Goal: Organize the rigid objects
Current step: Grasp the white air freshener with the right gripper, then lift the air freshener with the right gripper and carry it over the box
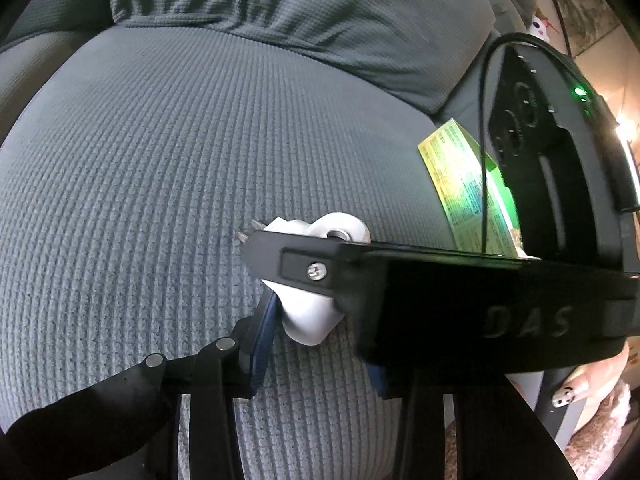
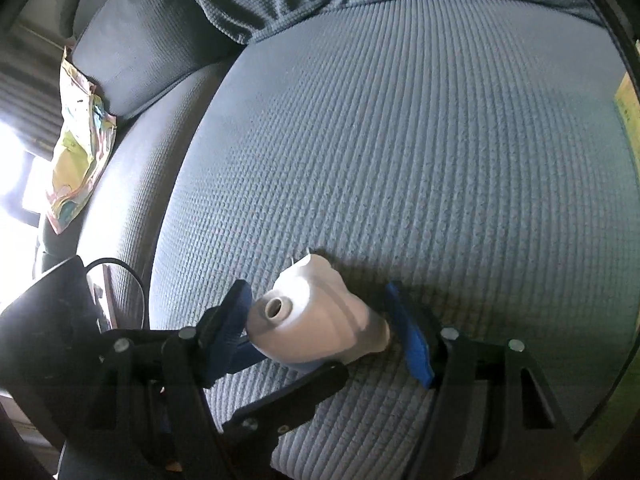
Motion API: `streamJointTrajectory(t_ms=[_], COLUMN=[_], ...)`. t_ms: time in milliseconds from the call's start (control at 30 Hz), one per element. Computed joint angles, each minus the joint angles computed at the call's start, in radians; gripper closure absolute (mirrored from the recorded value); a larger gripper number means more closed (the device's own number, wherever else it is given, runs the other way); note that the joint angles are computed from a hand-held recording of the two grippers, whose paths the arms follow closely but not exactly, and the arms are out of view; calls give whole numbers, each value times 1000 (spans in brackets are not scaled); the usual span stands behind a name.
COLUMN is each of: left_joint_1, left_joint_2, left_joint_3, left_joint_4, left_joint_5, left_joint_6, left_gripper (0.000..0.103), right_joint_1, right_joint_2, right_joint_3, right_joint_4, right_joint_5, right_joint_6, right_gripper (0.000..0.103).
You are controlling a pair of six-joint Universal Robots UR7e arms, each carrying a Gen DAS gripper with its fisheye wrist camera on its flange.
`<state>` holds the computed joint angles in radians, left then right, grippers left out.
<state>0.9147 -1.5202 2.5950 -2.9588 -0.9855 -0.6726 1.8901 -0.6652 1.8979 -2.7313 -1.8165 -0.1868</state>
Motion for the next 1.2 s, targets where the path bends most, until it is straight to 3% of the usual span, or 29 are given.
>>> streamJointTrajectory(t_ms=[67, 167, 533, 867, 1200], left_joint_1=[-1, -18, -90, -245, -332], left_joint_2=[5, 13, -35, -103, -36], left_joint_3=[2, 3, 4, 1, -49], left_joint_4=[-9, 7, 48, 138, 97], left_joint_5=[-3, 27, 88, 164, 216], left_joint_6=[12, 16, 52, 26, 74], left_gripper=[63, 64, 64, 64, 64], right_joint_1=[3, 19, 44, 73, 87], right_joint_2=[0, 6, -55, -154, -255], right_joint_3=[7, 17, 88, 171, 250], right_joint_4=[-17, -51, -187, -337, -466], right_joint_5=[-2, -44, -43, -36, -25], right_joint_6=[-16, -46, -111, -156, -192], right_gripper=[33, 44, 44, 44, 44])
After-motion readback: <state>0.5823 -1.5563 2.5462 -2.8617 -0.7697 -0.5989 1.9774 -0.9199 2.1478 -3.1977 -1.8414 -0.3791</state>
